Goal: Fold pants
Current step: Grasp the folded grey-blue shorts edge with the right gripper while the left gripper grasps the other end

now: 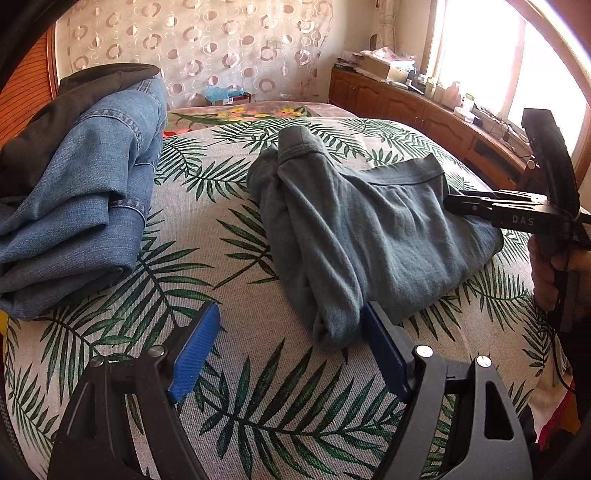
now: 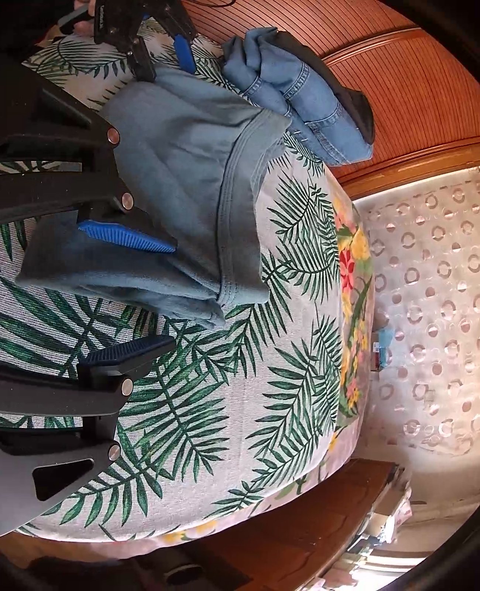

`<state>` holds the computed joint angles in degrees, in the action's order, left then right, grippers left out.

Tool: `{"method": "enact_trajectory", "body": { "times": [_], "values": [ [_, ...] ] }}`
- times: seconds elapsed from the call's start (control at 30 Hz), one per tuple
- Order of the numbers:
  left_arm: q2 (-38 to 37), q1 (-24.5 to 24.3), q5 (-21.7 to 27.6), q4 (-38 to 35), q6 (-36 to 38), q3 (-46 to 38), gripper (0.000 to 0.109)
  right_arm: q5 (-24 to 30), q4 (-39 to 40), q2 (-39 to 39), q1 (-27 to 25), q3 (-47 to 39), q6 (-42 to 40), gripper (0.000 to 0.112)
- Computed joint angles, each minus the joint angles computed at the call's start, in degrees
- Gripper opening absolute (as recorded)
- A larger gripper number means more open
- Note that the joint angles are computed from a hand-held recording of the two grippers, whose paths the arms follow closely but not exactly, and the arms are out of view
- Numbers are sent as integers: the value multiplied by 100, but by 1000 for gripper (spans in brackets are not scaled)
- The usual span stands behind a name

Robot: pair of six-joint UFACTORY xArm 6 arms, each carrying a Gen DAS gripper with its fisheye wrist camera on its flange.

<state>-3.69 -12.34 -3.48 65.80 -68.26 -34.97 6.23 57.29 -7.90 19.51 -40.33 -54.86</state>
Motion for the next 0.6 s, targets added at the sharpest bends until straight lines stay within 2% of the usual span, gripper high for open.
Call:
{"method": "enact_trajectory", "body": {
  "times": [0.07,0.17,0.33,0.4,0.53,0.6],
  "values": [
    [-64,-71,26,-596,590,89,79,-16,-133,-38,7,28,119,48],
    [-108,-69,-23,-569,607,-8,79,-14,-85,-49,11,38,77,48],
    [-5,-191,-36,-1525,1518,-266,79,128,388,-44,-78,-17,-387,48],
    [121,-282,-17,-2351,2289,-350,79,148,415,-69,-96,-1,-415,48],
    [543,-429,147,-3487,3313,-719,79,186,538,-61,-108,-22,-514,48],
    [735,-547,184,-4431,4100,-844,79,241,665,-62,-132,-40,-619,48]
  ]
}}
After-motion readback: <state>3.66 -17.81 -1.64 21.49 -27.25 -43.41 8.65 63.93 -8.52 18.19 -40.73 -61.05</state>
